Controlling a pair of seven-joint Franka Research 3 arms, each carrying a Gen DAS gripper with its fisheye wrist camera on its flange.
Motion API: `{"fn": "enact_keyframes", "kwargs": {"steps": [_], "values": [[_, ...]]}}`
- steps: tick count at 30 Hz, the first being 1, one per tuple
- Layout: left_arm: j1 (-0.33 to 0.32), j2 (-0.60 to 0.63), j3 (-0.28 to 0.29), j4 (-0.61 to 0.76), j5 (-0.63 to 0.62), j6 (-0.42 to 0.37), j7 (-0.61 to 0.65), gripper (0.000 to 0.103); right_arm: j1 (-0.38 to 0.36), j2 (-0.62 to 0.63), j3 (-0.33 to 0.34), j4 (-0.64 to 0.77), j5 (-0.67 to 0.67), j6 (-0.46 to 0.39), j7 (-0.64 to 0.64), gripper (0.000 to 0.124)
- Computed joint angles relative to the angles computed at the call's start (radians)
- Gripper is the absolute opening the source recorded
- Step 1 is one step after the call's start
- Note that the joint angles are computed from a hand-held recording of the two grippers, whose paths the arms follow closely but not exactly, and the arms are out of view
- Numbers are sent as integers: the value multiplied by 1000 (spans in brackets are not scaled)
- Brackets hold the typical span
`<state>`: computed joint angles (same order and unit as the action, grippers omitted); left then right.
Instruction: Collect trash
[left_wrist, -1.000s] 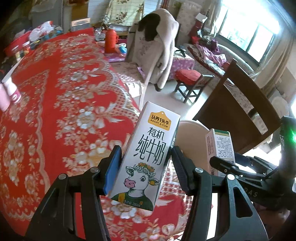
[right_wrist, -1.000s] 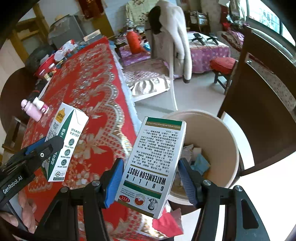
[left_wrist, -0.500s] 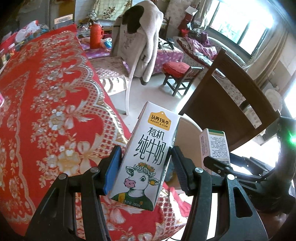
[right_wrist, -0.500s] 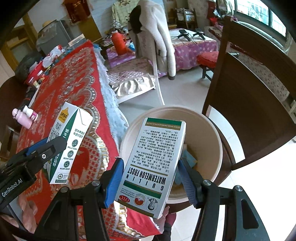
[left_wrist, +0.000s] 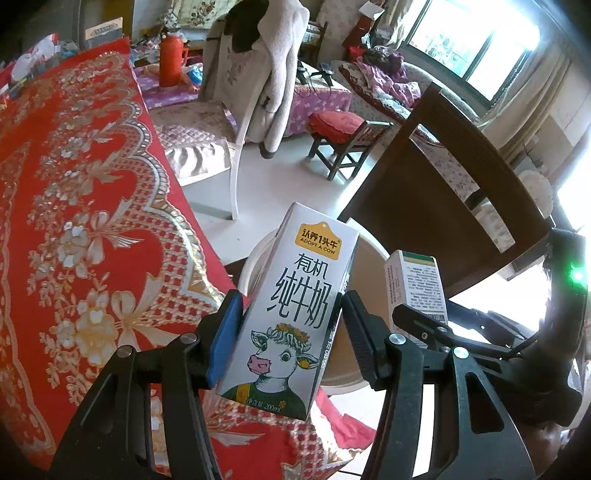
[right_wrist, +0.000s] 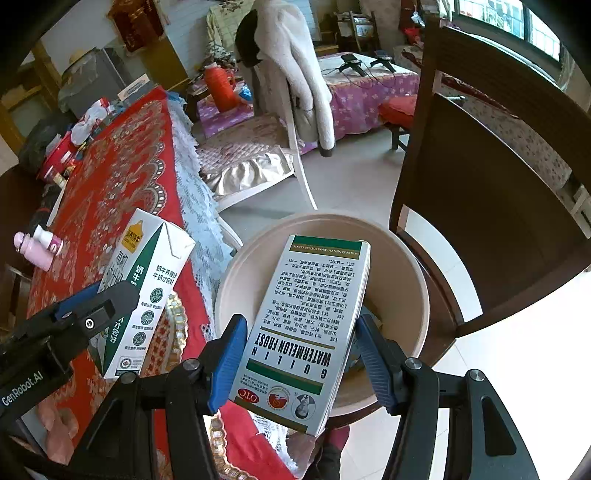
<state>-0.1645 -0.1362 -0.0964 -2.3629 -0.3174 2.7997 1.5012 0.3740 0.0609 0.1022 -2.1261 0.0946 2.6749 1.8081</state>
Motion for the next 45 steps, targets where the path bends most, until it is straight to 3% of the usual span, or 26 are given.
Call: {"fn": "enact_keyframes", "kwargs": {"steps": [9,12,14,24,35,45], "values": [[-1,60,-10,58,-139,-22,89,55,-15,29,-10,23,33,-10,-16,60],[4,67,-15,67,-184,-30,130,67,-16,30,-20,20,16,-14,23,72],[7,65,-20,63,-206,-14,145,67,-19,22,-19,7,22,-1,28,72],[22,0,-26,-10,-24,34,6,68,-17,-13,-11,-39,-12,21,60,72],[-1,-157,22,-126,179,129,-115,68,-27,-147,41,-137,-334,128,358,75],[-33,-288,70,-207,275,201,-133,68,-109,-270,151,-162,-572,125,592,81]]}}
